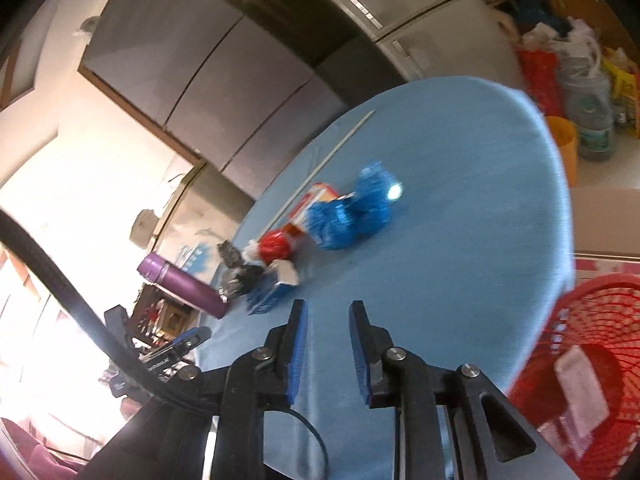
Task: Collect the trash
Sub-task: 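Move both open tools back over the table, then grasp the black plastic bag with the left tool while the right tool grasps the blue bag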
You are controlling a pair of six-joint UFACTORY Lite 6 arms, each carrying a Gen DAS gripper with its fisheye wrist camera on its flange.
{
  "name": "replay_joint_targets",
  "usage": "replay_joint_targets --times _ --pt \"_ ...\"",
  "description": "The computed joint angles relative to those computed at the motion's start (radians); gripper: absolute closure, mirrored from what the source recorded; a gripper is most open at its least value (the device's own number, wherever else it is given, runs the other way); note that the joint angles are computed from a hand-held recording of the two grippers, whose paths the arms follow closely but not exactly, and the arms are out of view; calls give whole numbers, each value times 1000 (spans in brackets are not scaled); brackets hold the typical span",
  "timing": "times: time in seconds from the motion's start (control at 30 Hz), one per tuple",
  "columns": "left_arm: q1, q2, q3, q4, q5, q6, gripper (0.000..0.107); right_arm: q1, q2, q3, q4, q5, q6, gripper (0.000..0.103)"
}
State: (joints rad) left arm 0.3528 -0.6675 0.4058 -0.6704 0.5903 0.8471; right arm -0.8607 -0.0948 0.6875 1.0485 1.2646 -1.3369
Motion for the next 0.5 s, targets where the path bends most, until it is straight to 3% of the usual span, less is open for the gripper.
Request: replay_joint_targets --times 0.13,0.17,0.2,0.27,0.33,0.5 --pt "-29 12 -61 -23 -38 38 27 55 -14 -63 17 -34 5 68" --pt "-36 16 -70 -28 -44 44 27 57 -15 -73 14 -41 4 60" --pt "-30 24 -67 -33 -39 58 27 46 -15 -80 11 -41 1 38" --pt "-16 38 -53 -42 -34 68 27 1 -25 -100 29 -22 -21 25" --pt "29 76 -23 -85 -14 116 27 -33 -18 -84 16 -1 -28 25" --pt "29 158 77 -97 -36 89 27 45 -14 -51 27 -70 7 25"
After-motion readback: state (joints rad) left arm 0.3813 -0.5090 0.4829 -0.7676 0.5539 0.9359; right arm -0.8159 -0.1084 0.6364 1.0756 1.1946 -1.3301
